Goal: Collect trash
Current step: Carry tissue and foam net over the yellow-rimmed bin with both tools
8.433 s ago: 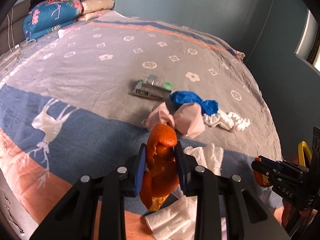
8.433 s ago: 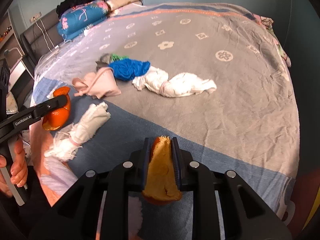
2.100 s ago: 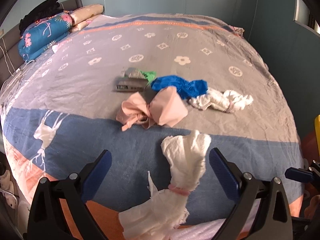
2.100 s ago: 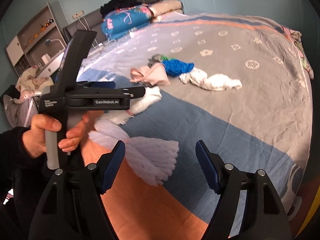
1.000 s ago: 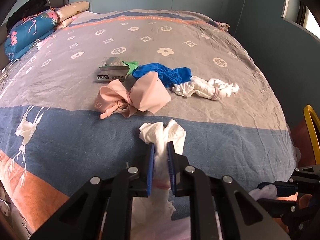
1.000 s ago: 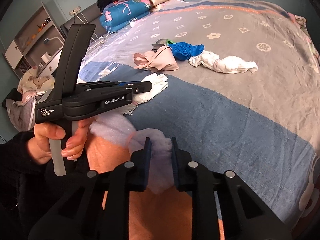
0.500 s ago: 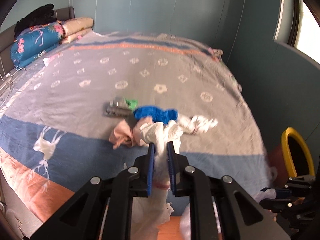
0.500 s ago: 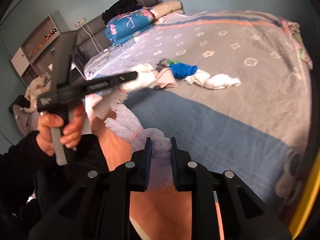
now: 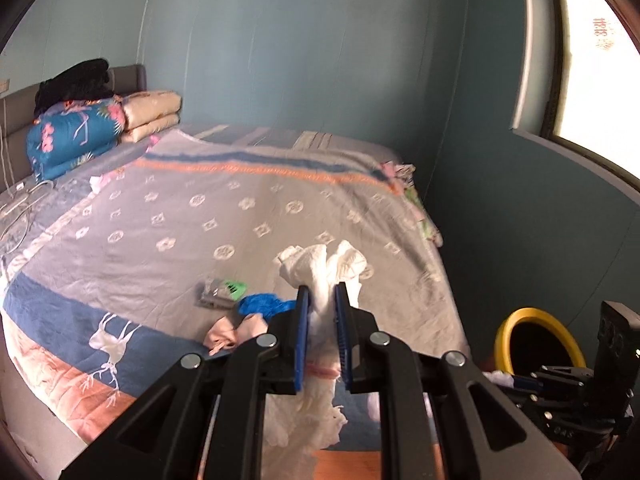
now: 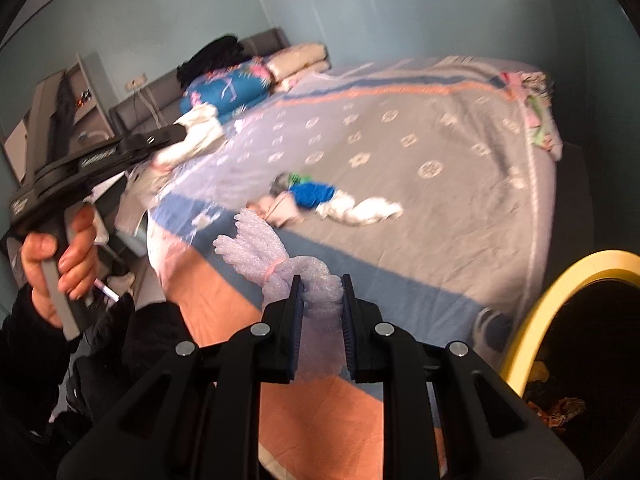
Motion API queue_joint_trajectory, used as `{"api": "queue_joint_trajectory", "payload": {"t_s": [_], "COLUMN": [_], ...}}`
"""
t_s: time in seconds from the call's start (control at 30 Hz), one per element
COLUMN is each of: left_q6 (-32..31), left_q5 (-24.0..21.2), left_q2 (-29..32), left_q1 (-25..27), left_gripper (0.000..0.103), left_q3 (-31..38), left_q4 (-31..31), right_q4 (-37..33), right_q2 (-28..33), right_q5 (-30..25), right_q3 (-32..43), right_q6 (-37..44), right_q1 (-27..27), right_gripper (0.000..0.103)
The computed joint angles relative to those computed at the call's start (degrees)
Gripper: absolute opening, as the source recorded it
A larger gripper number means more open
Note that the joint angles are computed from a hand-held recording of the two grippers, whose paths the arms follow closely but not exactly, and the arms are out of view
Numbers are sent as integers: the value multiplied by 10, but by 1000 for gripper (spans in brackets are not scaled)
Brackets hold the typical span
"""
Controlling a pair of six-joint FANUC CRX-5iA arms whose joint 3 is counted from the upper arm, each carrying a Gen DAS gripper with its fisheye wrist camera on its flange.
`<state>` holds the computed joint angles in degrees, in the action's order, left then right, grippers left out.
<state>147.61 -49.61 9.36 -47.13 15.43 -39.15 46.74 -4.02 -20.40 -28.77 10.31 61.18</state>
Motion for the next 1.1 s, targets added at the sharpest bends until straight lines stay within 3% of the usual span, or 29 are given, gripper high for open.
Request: {"api": "queue_joint_trajectory", "payload": {"t_s": [0.2,0.37,0.63,1.1], "left_q6": [-6,-24,-62,-139], "left_q5": [-15,-22,-18,-11], "left_q2": [11,30,65,146], "left_q1": [-34,-54,-72,-91], "left_gripper": [12,12,13,13], "left_q3": [39,76,126,227], "left_q4": [-21,-24,-8,40], "right_q4": [177,260,309,338], "right_q2": [-55,-94,-148,-224], "right_q5": [5,-32,-117,-187], "right_q3": [-58,-87,-126,-185], "right_q6": [-169,-250,-318,-384], "right_q1": [-33,-43,-43,-49], "right_gripper": [17,17,17,18]}}
